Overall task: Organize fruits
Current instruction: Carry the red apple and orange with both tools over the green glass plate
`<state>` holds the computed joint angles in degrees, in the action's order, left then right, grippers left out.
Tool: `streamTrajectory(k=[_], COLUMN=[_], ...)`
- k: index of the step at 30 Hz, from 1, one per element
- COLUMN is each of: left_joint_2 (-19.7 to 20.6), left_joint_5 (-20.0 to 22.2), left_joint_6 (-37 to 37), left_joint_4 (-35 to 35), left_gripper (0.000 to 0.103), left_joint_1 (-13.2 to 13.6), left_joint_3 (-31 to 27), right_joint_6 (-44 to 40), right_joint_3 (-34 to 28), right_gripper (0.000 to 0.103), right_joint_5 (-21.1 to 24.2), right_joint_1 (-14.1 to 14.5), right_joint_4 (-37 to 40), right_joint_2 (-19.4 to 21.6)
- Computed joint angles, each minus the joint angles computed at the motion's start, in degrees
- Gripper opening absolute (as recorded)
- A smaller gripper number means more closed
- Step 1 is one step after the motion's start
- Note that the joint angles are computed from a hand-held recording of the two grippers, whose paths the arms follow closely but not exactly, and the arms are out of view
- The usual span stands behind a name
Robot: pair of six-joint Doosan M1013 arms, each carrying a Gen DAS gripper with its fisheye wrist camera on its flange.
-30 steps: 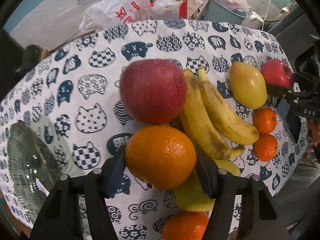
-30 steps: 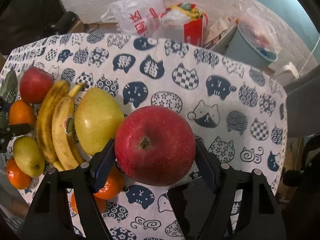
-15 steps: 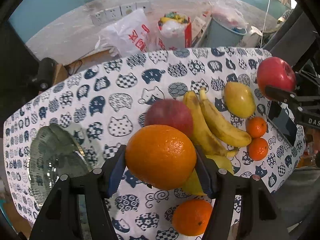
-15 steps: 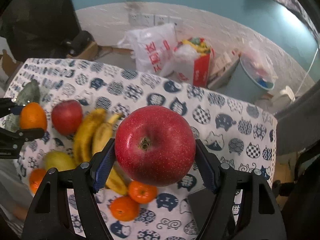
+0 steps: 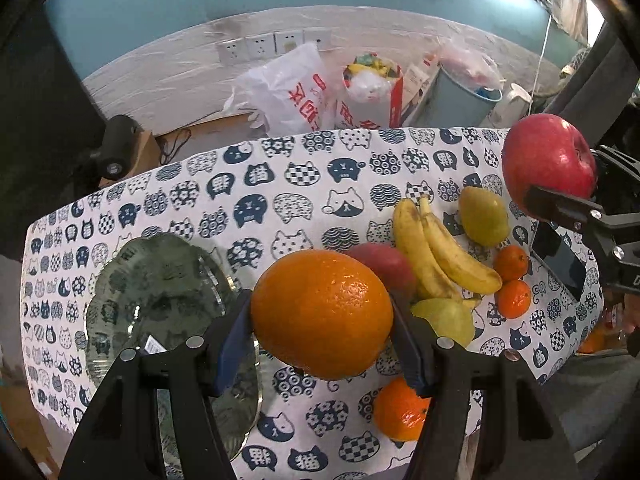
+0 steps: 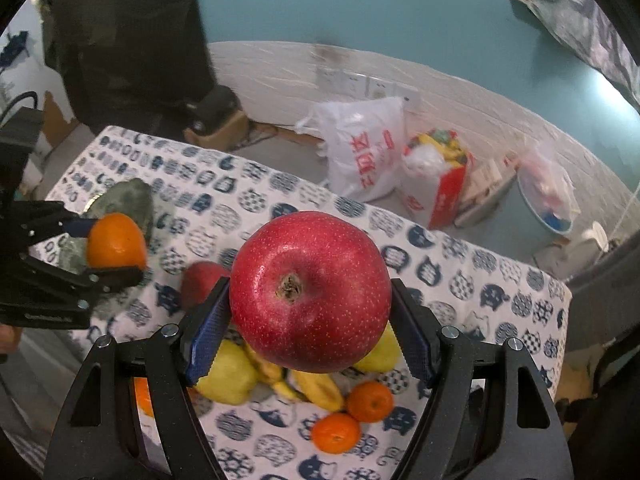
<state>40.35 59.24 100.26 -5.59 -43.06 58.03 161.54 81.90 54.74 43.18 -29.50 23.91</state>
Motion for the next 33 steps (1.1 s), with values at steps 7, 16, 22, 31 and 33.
streamTrajectory(k=[7, 16, 22, 31, 33], left_joint_2=[-1.69, -3.41, -4.04, -4.3, -4.05], left_joint_5=[-1.92, -3.72, -4.17, -4.22, -3.89], left_joint_6=[-0.86, -3.0, -4.73, -6.95, -7.35], left_joint_4=[0.08, 0.31, 0.75, 2.11, 2.34], left_gripper=[0.066, 0.066, 0.066, 0.066, 0.066], left_joint_1=[1.51, 4.22, 6.13, 8.35, 8.82], left_joint_3=[2.35, 5.57, 7.48, 9.49, 9.65], right_joint_6=[-4.77, -13.13, -18.68, -26.22, -27.94], right_joint_3=[-4.74, -12.17, -18.13, -27.21, -29.27], right_gripper=[0.076, 0.076, 0.076, 0.076, 0.076], right_joint_5=[-1.01, -2.24, -2.16, -0.26, 0.89], right_joint_1=[0.29, 0.05, -0.04, -0.56, -0.54], right_joint_4=[1.75, 7.23, 11.3, 18.51, 19.82], right_joint_2=[2.74, 7.68, 11.59, 17.81, 19.25])
